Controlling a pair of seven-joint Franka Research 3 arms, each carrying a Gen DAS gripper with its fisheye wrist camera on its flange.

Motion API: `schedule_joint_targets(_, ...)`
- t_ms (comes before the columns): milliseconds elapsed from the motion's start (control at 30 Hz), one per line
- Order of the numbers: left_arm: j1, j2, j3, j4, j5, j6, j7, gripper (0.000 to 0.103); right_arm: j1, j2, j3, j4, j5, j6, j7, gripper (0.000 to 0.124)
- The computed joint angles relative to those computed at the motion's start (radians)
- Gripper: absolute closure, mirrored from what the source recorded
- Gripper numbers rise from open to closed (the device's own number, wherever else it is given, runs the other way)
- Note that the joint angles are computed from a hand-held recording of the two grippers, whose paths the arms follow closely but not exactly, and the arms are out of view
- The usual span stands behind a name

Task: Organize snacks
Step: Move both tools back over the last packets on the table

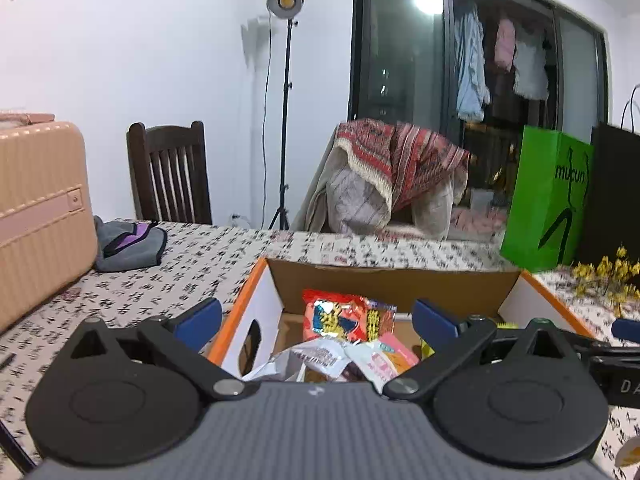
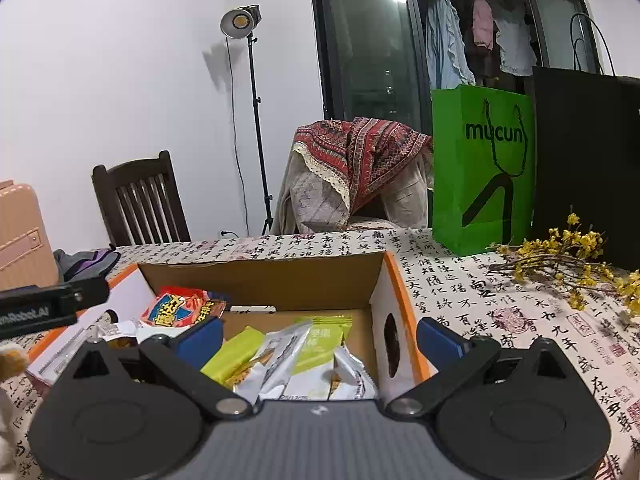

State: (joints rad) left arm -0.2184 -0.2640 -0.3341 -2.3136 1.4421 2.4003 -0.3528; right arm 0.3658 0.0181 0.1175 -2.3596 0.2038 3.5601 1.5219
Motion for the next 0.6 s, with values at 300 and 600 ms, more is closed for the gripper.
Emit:
schedule_joint_targets(300,0.002,-0.116,0.002,-0.046,-0.125,0.062,0.068,0.0,-0.032,-0.106,0.011,-0.051,-0.096,-0.087,0.078,0.021)
schedule_joint_targets(600,0.021,-0.246,-0.033,-0.163,-0.249,0.086,0.175,0.0,-0.051,-0.216,0.112,-0.151,0.158,-0.125,-0.174,0.021)
